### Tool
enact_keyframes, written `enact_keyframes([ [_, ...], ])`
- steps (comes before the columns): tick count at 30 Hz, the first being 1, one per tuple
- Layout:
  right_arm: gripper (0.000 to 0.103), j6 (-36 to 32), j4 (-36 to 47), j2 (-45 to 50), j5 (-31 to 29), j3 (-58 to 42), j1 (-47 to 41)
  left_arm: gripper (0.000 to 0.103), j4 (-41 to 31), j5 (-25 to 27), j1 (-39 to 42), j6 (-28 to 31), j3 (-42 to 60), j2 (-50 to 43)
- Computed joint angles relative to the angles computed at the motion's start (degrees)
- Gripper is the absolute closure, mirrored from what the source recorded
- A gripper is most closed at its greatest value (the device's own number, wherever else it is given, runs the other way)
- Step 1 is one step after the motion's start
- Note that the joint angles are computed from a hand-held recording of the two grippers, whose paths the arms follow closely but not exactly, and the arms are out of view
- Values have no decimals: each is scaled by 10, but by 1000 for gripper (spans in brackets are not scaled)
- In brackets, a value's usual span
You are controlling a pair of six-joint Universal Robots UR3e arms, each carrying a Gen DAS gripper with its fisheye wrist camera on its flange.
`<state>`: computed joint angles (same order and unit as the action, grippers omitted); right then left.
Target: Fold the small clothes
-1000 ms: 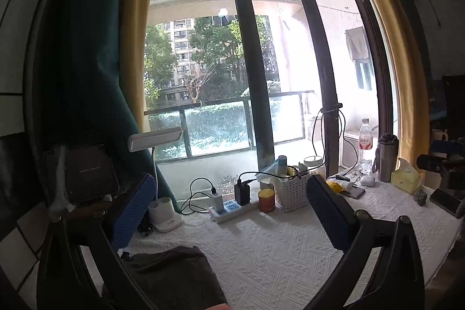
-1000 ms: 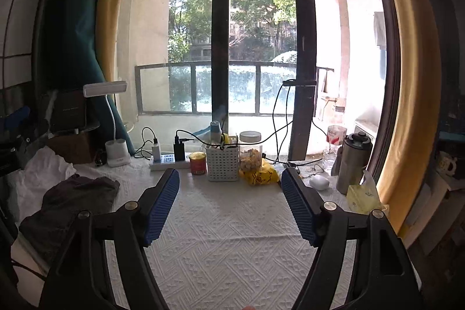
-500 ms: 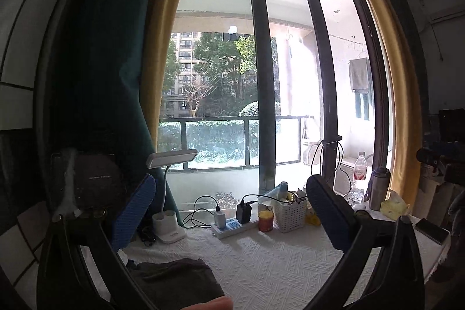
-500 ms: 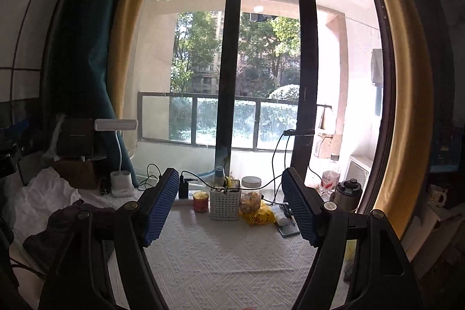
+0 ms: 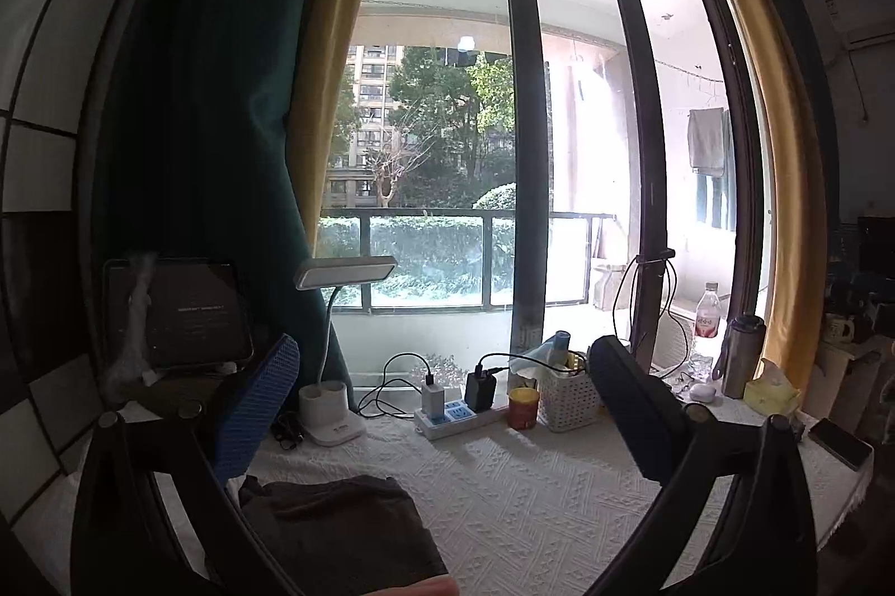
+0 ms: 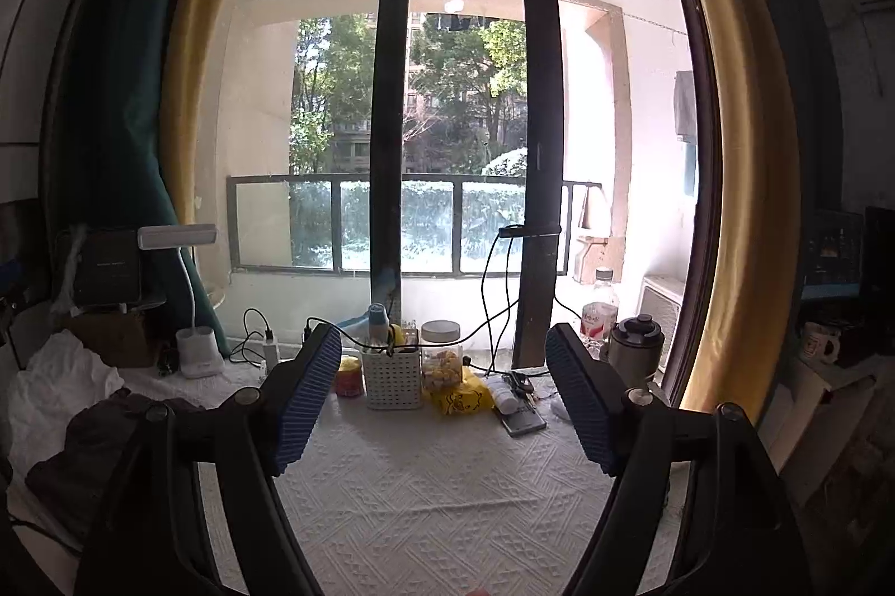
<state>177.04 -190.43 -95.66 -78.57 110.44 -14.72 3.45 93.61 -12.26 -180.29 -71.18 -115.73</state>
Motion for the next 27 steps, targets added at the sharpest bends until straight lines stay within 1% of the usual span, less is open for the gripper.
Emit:
enact_keyframes([
  [4, 24, 5, -7, 8, 8, 0, -16, 1, 0, -1, -7, -7, 11, -6],
  [9, 24, 11, -19, 16, 17, 5, -24, 1, -19, 0, -15, -2, 27, -12],
  [27, 24, 10, -29, 23, 18, 7, -20, 1, -26, -16, -12, -5, 25, -9],
])
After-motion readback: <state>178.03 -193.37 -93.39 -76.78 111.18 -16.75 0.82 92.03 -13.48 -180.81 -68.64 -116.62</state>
